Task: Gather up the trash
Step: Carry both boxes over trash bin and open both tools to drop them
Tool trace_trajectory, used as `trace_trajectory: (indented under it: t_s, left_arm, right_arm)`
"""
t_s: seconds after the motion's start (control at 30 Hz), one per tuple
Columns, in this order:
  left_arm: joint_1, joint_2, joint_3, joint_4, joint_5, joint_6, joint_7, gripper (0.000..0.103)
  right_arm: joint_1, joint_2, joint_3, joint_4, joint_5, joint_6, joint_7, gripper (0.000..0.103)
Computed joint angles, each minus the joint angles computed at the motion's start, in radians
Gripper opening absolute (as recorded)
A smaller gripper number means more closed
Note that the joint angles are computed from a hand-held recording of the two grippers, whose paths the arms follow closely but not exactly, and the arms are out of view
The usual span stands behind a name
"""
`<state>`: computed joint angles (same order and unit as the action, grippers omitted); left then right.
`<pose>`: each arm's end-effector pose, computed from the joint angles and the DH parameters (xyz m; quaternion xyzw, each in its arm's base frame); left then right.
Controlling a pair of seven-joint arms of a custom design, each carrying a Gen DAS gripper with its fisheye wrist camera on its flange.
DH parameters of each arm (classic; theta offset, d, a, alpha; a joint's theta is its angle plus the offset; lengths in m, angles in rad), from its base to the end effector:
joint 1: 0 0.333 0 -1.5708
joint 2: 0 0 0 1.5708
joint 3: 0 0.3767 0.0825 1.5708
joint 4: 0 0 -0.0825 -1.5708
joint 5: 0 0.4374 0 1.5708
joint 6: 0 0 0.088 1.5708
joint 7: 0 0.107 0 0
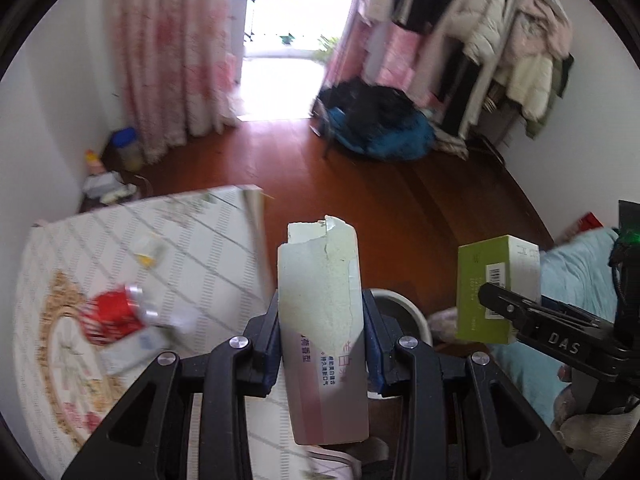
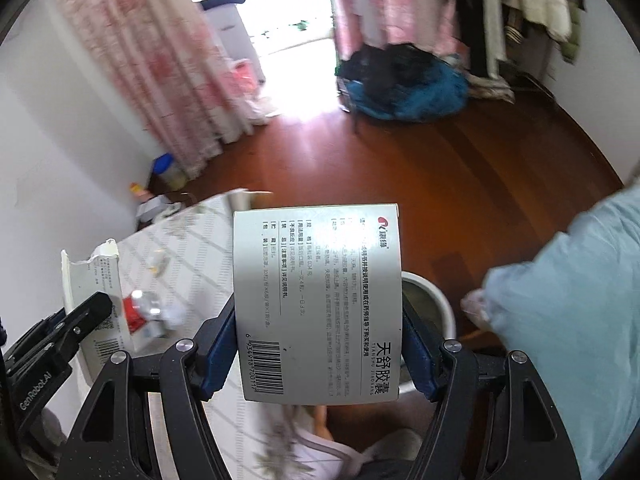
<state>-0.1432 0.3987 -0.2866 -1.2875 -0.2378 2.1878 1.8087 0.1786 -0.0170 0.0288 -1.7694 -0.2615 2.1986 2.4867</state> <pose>0.7356 -0.2908 0.6399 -0.4745 0.8278 -0.2973 0.0365 0.6349 0.1245 0.6558 -0.4507 0.8569 -0.1658 0.1872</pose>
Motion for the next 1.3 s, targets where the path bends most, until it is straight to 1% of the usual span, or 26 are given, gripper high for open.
trace_trajectory:
  t_s: [0.07,0.17,0.27,0.33,0.47,0.53,0.57,0.6,0.63,0.67,0.7,0.73,0.77,0.83,0.87,0.9,0.93,0.97,1.13,1.3]
  left_arm:
    - [-0.015,0.029,-0.014,0.021,-0.007,-0.037,-0.007,0.031]
    - [-0.042,0.112,-0.033,0.107,-0.019,-0.134,-0.024,0.031]
    - [-0.07,0.19,-0.039,0.196,-0.013,-0.226,-0.044,0.031]
    - [-0.093,0.254,-0.038,0.273,-0.007,-0.294,-0.076,0.031]
    - [-0.127,0.36,-0.037,0.411,-0.007,-0.402,-0.144,0.032]
    - [-0.138,0.407,-0.038,0.474,-0.014,-0.446,-0.185,0.035]
    - [-0.142,0.425,-0.038,0.502,-0.015,-0.463,-0.199,0.041]
    - [-0.142,0.44,-0.041,0.518,-0.026,-0.472,-0.221,0.057]
    - [-0.143,0.444,-0.04,0.521,-0.029,-0.474,-0.237,0.067]
    - [-0.139,0.446,-0.041,0.519,-0.034,-0.472,-0.243,0.084]
    - [-0.136,0.442,-0.041,0.51,-0.038,-0.465,-0.25,0.087]
    - [-0.137,0.438,-0.038,0.503,-0.034,-0.464,-0.254,0.087]
    - [-0.142,0.45,-0.036,0.524,-0.027,-0.475,-0.262,0.088]
    - [-0.144,0.437,-0.028,0.506,-0.01,-0.471,-0.259,0.093]
    - [-0.145,0.432,-0.026,0.5,-0.003,-0.466,-0.257,0.097]
    - [-0.142,0.42,-0.024,0.483,0.002,-0.458,-0.251,0.098]
    - [-0.139,0.403,-0.021,0.457,0.009,-0.444,-0.247,0.098]
    - [-0.136,0.39,-0.018,0.436,0.016,-0.431,-0.242,0.098]
    - [-0.115,0.293,-0.009,0.292,0.05,-0.337,-0.21,0.098]
    - [-0.105,0.201,0.003,0.18,0.096,-0.25,-0.189,0.098]
  right_arm:
    - [-0.018,-0.02,-0.016,-0.047,0.019,0.005,-0.005,0.073]
    - [-0.049,-0.032,-0.034,-0.106,0.058,0.02,-0.031,0.073]
    - [-0.074,-0.026,-0.045,-0.149,0.103,0.033,-0.06,0.073]
    - [-0.087,-0.013,-0.052,-0.171,0.132,0.038,-0.084,0.073]
    - [-0.108,0.015,-0.065,-0.202,0.187,0.046,-0.13,0.073]
    - [-0.115,0.034,-0.071,-0.203,0.21,0.051,-0.151,0.073]
    - [-0.119,0.046,-0.074,-0.201,0.231,0.053,-0.17,0.073]
    - [-0.122,0.059,-0.078,-0.194,0.241,0.048,-0.183,0.073]
    - [-0.123,0.068,-0.08,-0.19,0.238,0.041,-0.185,0.074]
    - [-0.126,0.082,-0.083,-0.18,0.243,0.032,-0.199,0.074]
    - [-0.128,0.093,-0.086,-0.171,0.249,0.025,-0.204,0.075]
    - [-0.131,0.109,-0.09,-0.158,0.255,0.01,-0.216,0.076]
    - [-0.134,0.116,-0.092,-0.155,0.274,0.008,-0.233,0.076]
    - [-0.138,0.134,-0.095,-0.139,0.3,-0.015,-0.259,0.078]
    - [-0.137,0.138,-0.095,-0.137,0.305,-0.015,-0.266,0.082]
    - [-0.135,0.14,-0.097,-0.136,0.304,-0.02,-0.266,0.086]
    - [-0.132,0.141,-0.098,-0.135,0.294,-0.025,-0.259,0.097]
    - [-0.13,0.14,-0.097,-0.133,0.291,-0.027,-0.261,0.101]
    - [-0.11,0.14,-0.093,-0.111,0.24,-0.075,-0.244,0.101]
    - [-0.085,0.112,-0.083,-0.101,0.168,-0.125,-0.21,0.101]
